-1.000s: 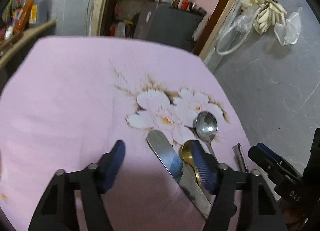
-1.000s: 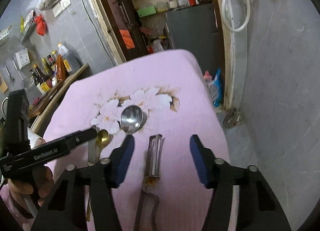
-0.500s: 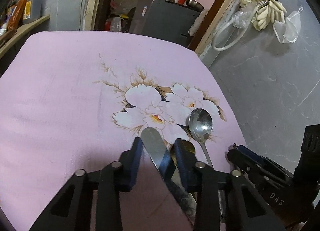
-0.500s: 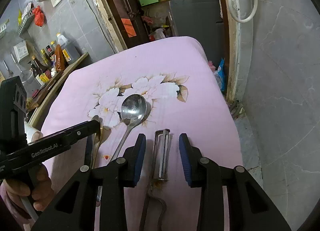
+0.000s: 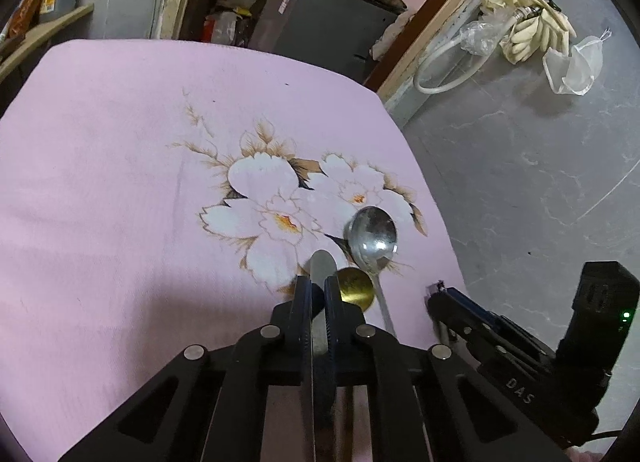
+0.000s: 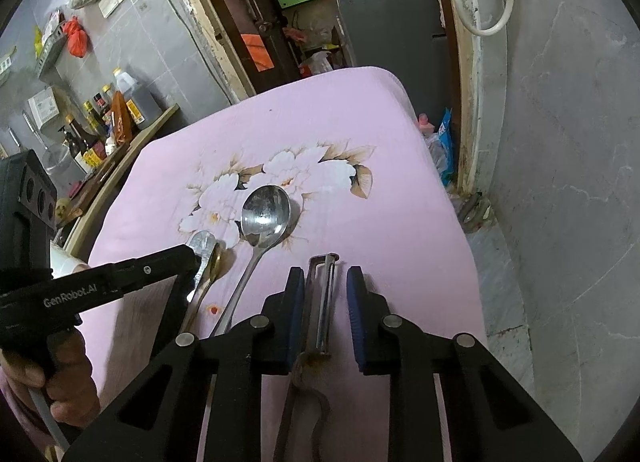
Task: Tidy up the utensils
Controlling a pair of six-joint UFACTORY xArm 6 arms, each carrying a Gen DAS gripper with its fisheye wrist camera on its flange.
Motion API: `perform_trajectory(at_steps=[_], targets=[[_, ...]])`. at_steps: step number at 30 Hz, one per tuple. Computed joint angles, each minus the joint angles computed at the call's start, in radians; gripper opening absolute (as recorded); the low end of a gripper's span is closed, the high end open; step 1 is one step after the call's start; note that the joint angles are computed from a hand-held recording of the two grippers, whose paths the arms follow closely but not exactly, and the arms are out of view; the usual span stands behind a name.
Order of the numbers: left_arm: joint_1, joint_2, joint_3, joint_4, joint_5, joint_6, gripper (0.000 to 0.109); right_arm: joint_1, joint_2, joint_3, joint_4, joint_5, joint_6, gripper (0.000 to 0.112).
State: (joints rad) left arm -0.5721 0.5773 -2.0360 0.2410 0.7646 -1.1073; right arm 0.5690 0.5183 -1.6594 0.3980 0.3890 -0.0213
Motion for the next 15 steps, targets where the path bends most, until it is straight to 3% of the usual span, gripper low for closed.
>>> perform_trajectory(at_steps=[5, 15], targets=[[0.000, 0.025, -0.051, -0.084, 0.020, 0.063, 0.007, -0.004, -0.006, 0.002, 0.011, 0.014, -0.013, 0.019], [-0.005, 0.184, -0.364, -0.186, 0.246, 0.218, 0.007, -0.013, -0.025, 0.024, 0.069, 0.031, -0.072, 0.019]])
